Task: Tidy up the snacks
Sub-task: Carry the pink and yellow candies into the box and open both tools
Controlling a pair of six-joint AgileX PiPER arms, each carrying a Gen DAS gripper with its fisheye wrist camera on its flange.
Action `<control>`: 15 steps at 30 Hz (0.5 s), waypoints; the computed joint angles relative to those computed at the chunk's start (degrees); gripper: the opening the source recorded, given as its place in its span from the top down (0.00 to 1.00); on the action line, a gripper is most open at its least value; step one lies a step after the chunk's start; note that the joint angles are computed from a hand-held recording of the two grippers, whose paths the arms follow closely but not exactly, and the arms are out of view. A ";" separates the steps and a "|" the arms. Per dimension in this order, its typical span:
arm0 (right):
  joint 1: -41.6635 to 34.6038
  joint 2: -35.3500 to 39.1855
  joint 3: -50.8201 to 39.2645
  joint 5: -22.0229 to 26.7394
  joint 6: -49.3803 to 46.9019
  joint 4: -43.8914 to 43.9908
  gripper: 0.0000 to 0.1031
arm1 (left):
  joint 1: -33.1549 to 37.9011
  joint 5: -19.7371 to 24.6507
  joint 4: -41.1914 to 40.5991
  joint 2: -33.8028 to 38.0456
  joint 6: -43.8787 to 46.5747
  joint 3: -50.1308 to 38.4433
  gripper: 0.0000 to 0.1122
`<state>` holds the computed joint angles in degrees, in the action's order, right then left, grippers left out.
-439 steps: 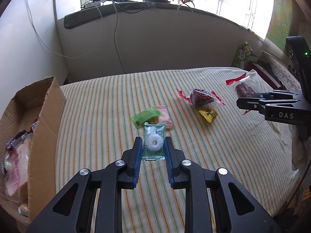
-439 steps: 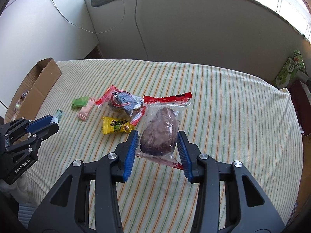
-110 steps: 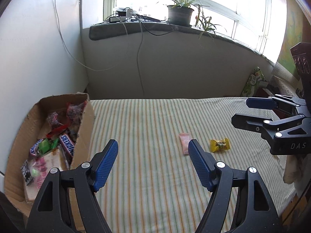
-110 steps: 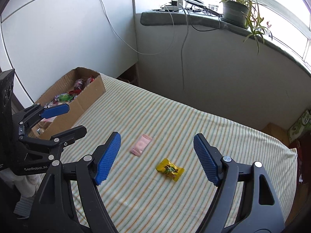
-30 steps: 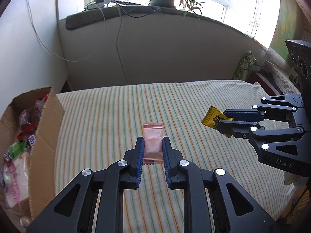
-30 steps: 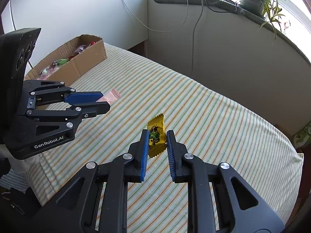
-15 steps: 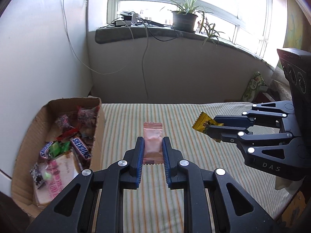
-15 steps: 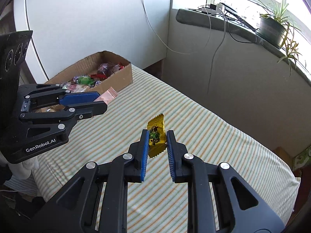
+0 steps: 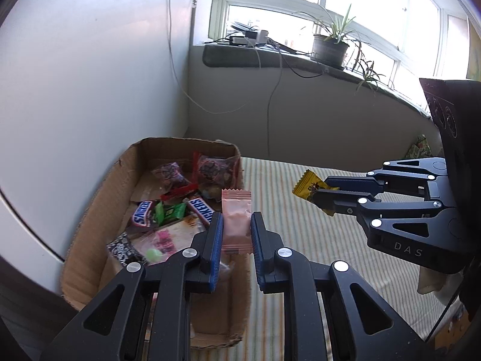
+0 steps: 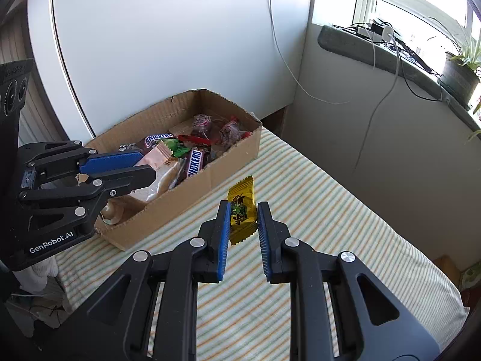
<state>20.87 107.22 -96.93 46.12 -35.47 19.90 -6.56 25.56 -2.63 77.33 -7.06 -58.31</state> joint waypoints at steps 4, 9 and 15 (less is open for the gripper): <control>2.96 2.72 -3.59 0.52 2.68 -1.53 0.82 | 3.97 0.15 -3.73 -0.98 4.60 1.53 0.85; 5.64 6.70 -8.83 2.08 5.40 -2.99 0.82 | 7.55 0.38 -7.60 -1.64 8.97 2.51 0.85; 8.21 10.68 -14.31 3.96 7.71 -4.36 0.82 | 9.80 0.49 -9.98 -1.60 12.03 2.76 0.85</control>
<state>29.08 117.90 -111.24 50.08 -27.75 15.53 3.24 26.05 -12.61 75.73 4.97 -55.56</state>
